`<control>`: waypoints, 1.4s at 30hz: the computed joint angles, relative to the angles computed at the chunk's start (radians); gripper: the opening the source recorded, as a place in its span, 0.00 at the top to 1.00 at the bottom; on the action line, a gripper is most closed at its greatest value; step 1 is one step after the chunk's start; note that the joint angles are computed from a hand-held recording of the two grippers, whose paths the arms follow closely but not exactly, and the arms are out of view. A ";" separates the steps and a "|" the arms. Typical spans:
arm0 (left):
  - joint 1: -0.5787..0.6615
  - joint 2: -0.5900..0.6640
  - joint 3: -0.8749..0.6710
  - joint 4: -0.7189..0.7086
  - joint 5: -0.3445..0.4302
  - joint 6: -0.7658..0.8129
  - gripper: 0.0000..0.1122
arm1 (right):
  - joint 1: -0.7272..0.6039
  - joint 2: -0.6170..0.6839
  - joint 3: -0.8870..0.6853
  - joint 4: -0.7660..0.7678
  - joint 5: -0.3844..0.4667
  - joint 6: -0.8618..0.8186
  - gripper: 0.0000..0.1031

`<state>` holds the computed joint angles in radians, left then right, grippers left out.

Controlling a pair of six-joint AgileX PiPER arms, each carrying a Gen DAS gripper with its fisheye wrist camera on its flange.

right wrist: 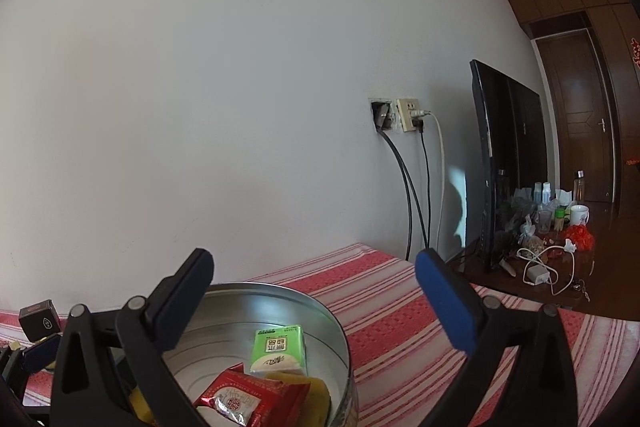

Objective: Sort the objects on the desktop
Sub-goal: 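Move both grippers back toward the black ball and black box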

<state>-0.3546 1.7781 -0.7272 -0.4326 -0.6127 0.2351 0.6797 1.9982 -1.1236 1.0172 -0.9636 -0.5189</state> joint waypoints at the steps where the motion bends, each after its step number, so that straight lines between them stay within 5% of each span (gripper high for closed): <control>1: -0.006 0.000 0.005 -0.016 -0.016 0.010 0.20 | 0.005 0.005 -0.003 -0.001 -0.005 -0.011 0.01; 11: -0.010 -0.046 0.094 -0.090 -0.120 0.047 0.20 | 0.064 0.002 0.033 0.026 -0.091 -0.016 0.01; 19: 0.024 -0.096 0.162 -0.075 -0.127 0.040 0.20 | 0.111 -0.018 0.069 0.073 -0.134 -0.018 0.01; 42: 0.314 -0.229 0.353 0.248 -0.136 -0.117 0.20 | 0.310 -0.036 0.070 0.193 -0.103 -0.033 0.01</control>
